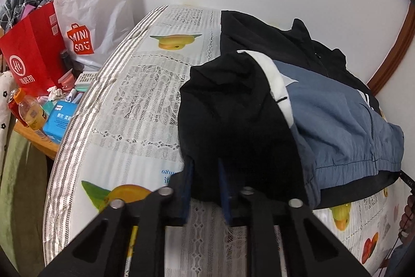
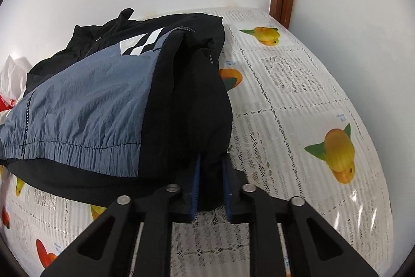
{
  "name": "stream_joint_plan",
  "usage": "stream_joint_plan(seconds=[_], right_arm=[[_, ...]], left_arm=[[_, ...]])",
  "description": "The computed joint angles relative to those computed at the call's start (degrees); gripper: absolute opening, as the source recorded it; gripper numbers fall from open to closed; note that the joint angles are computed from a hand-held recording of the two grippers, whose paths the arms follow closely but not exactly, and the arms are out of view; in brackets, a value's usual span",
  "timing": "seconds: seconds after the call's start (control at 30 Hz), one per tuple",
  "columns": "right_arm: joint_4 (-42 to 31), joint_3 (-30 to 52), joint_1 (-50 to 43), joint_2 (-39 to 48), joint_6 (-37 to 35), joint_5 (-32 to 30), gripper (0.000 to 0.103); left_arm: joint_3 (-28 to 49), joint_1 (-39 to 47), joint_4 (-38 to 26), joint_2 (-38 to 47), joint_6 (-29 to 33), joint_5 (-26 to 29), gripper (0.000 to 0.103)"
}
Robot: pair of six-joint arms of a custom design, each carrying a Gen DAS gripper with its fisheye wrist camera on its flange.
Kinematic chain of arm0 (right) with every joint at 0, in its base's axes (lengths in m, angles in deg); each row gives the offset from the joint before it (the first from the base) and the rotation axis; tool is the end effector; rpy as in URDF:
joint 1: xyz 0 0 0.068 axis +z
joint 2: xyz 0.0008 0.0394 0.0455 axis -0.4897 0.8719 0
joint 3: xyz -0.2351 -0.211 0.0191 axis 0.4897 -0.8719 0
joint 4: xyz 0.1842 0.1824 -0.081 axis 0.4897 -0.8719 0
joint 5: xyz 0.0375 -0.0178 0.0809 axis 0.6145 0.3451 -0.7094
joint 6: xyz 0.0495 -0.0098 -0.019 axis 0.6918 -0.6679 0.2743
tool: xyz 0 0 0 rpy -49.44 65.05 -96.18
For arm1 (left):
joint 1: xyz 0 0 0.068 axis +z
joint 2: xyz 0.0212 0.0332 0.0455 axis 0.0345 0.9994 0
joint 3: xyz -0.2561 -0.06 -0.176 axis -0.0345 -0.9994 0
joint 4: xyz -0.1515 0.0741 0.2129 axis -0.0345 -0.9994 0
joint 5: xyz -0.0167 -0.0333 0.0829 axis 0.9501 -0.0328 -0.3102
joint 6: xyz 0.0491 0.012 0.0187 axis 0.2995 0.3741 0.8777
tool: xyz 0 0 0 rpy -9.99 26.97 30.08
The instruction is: Fold large clothes
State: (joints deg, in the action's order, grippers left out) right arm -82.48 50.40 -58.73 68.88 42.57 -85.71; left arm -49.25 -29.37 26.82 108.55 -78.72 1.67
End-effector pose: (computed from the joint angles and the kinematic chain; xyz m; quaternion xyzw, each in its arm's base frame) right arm 0.1782 -0.0873 0.1624 0.0358 0.9446 0.0223 0.3255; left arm 0.1878 -0.0994 0.1793 -0.1843 0.9309 -0.0326 0.3137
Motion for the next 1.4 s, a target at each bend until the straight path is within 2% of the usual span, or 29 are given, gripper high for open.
stream_joint_plan(seconds=[0.13, 0.33, 0.73, 0.9, 1.03, 1.13, 1.2, 1.23, 1.27, 1.33, 1.4], right_arm=[[-1.2, -0.4, -0.3, -2.5, -1.0, -0.1, 0.006], [-5.0, -0.1, -2.4, -5.6, -3.4, -1.2, 0.005], [-11.5, -1.7, -11.6, -9.9, -11.3, -7.3, 0.006], [-12.0, -1.3, -14.8, -9.3, -14.5, -6.7, 0.008], [-13.5, -1.4, -17.6, -13.8, -15.9, -4.0, 0.008], [-18.1, -0.1, -20.3, -17.8, -17.8, -7.3, 0.009], [-20.3, 0.8, -19.8, -19.9, -17.5, -8.8, 0.013], [-21.8, 1.1, -19.4, -21.1, -17.2, -9.8, 0.018], [-23.2, 1.8, -18.5, -21.6, -16.6, -10.9, 0.027], [-25.1, 2.5, -16.4, -22.4, -15.2, -13.1, 0.037], [-23.9, 2.0, -13.0, -23.3, -12.2, -13.6, 0.041]], left_arm=[[0.4, -2.7, -2.7, -1.5, -1.6, -2.1, 0.008], [-0.5, -7.2, -6.8, -5.7, -6.3, -3.2, 0.007], [-1.5, -26.2, -19.2, -9.6, -25.1, -10.0, 0.007], [-0.3, -30.9, -23.7, -9.2, -30.0, -11.2, 0.010], [1.4, -33.6, -28.4, -10.9, -32.7, -12.8, 0.012], [2.7, -35.4, -30.8, -12.5, -34.4, -14.5, 0.015], [3.7, -36.7, -31.0, -13.1, -34.9, -15.9, 0.029], [4.1, -37.2, -30.6, -13.2, -34.6, -16.5, 0.032], [4.5, -37.6, -30.3, -12.9, -34.3, -16.9, 0.034], [5.7, -37.5, -29.3, -11.6, -32.8, -17.2, 0.034], [5.8, -36.9, -26.7, -11.2, -30.6, -16.6, 0.037]])
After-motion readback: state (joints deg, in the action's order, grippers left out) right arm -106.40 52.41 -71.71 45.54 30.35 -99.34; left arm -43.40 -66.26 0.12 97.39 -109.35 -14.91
